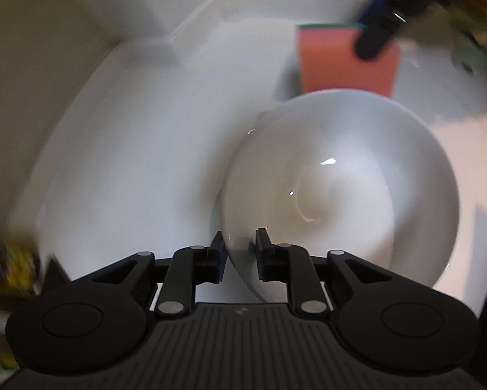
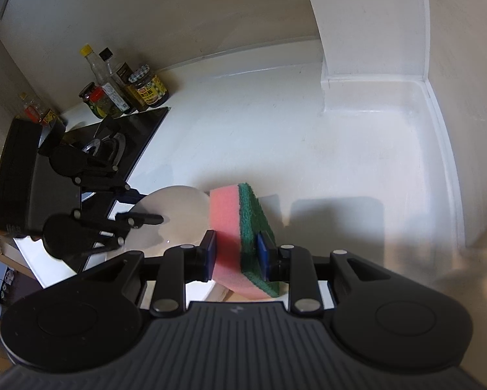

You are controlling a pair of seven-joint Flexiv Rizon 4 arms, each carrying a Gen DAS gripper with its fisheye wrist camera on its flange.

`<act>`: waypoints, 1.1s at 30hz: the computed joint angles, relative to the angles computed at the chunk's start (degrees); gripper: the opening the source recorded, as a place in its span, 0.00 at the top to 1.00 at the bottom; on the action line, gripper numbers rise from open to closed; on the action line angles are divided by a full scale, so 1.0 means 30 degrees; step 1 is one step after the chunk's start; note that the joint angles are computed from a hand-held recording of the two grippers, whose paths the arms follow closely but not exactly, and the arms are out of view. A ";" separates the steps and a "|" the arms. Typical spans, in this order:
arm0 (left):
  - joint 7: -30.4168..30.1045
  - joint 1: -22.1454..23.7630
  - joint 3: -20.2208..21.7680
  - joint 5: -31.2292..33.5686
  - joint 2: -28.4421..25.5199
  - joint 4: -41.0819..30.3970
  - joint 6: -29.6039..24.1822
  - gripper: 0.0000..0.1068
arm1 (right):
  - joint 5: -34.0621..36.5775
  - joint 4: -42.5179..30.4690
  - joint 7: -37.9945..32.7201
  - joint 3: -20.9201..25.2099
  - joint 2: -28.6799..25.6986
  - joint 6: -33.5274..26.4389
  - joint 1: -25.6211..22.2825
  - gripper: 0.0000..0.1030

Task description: Clean bowl

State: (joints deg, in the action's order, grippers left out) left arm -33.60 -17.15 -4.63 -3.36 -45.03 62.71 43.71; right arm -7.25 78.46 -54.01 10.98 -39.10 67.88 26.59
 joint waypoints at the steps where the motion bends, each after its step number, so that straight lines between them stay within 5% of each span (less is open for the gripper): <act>1: -0.0041 0.0032 -0.0033 -0.0067 0.0018 0.0038 0.0020 0.79 | 0.0007 -0.0019 -0.0060 0.0029 -0.0005 -0.0037 -0.0030 0.78; 7: -0.7476 -0.0238 0.1024 -0.1149 0.0368 -0.0566 -0.2686 0.85 | 0.0049 0.0650 0.0255 -0.0137 0.0234 0.0706 0.0088 0.78; 11: -0.9834 0.0060 0.0825 -0.1075 0.0830 -0.0160 -0.3738 0.84 | -0.0156 0.1083 0.0766 -0.0317 0.0425 0.1044 0.0271 0.78; 17: -0.7763 0.0058 0.0278 0.0195 0.0240 -0.0359 -0.2469 0.85 | -0.0428 0.1042 0.0270 0.0193 0.0644 0.0160 0.0053 0.78; 25: -0.1462 0.0344 -0.0599 0.0538 0.0342 0.0653 0.0021 0.77 | -0.0417 -0.1166 -0.0247 -0.0110 -0.0541 -0.1139 0.0089 0.78; 29: -0.2439 0.0326 -0.0305 -0.0598 0.0098 0.0140 -0.0897 0.80 | -0.0325 -0.1763 -0.0732 -0.0093 -0.0806 -0.1596 0.0106 0.78; 33: -0.7513 0.0060 0.0527 -0.1585 0.0131 -0.0711 -0.3272 0.82 | -0.0391 -0.1029 -0.0393 -0.0497 -0.0447 -0.0987 0.0424 0.78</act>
